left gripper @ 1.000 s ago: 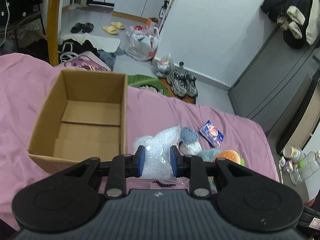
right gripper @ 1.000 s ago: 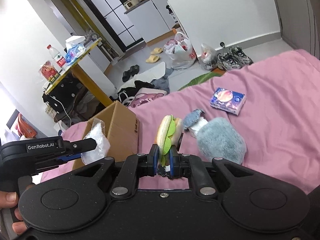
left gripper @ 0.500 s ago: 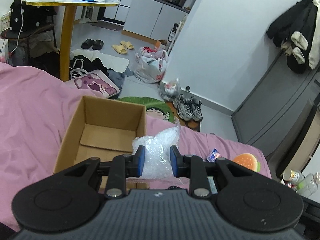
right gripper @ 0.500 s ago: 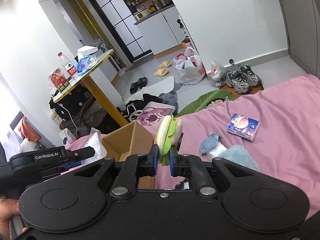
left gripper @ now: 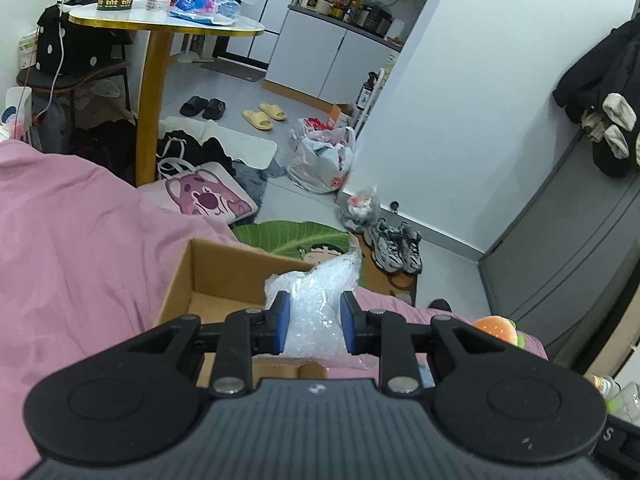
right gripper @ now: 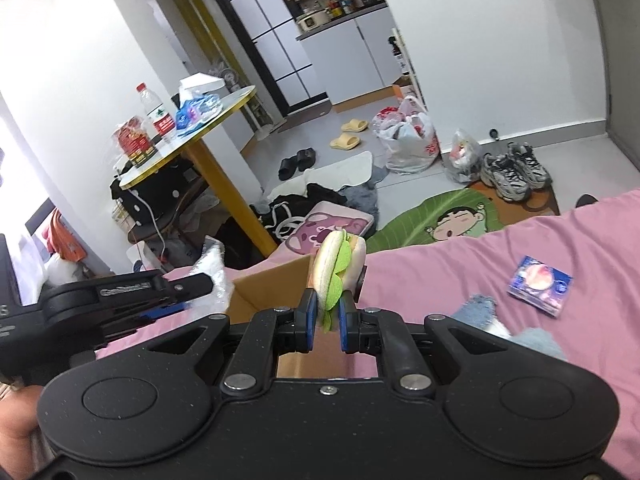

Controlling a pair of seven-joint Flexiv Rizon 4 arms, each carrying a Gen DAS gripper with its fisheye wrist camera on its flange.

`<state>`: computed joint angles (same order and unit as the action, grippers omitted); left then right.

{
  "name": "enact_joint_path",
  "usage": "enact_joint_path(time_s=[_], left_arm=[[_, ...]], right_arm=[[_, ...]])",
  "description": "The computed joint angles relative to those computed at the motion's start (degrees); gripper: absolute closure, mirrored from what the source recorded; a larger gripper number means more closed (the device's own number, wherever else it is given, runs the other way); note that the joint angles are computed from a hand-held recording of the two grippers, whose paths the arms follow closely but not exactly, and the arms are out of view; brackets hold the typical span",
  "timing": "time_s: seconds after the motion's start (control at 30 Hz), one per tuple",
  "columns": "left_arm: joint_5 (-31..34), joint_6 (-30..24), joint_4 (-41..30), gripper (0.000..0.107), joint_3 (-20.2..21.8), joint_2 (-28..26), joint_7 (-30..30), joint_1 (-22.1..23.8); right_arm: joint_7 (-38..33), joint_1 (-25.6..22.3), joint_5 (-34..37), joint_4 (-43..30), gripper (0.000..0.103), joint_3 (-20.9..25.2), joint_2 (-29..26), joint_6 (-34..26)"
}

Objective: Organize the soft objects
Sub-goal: 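Lower both held items into the cardboard box and open both grippers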

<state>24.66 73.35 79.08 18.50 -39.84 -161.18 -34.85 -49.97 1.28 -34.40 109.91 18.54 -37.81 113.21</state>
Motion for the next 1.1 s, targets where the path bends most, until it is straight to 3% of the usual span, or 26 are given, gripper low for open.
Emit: enact_joint_path(time_s=[0.17,0.27,0.53,0.73,0.83,1.0,1.1], left_arm=[[0.5,-1.1,0.2,0.081,1.7,-1.2,-3.1,-0.1],[0.0,-0.6,1.2,0.081,0.6,-1.5,-3.3,1.4],[-5.6,2.4,2.8,0.081,-3.1,-3.4,1.4,6.3],[-9.8,2.9,2.1,0.081,-2.8,-5.6,4.7,6.5],[-11.4,2.5,1.1,0.081,-1.5,-6.7,5.1,6.1],[-10.2,4.7,0.5,0.077,5.4,-7.9,0.1,2.1],[-10.8,4.3,0.6,0.077,4.9,-8.1,-0.2,2.9]], right_arm=[[-0.3,1.7,-0.3,-2.8,0.091,0.5,-1.6,-2.7],[-1.0,2.6,0.2,-5.2,0.091,1.2,-3.1,-4.7],[-4.6,5.9,4.2,-10.2,0.091,2.1,-6.4,-9.7],[-8.7,6.7,6.9,-14.1,0.091,4.5,-8.8,-13.8],[-10.4,6.9,8.6,-16.3,0.091,5.9,-10.1,-15.7],[-13.6,7.7,11.2,-19.7,0.091,7.3,-12.2,-18.7],[-15.4,7.9,13.0,-21.2,0.091,8.3,-13.1,-20.4]])
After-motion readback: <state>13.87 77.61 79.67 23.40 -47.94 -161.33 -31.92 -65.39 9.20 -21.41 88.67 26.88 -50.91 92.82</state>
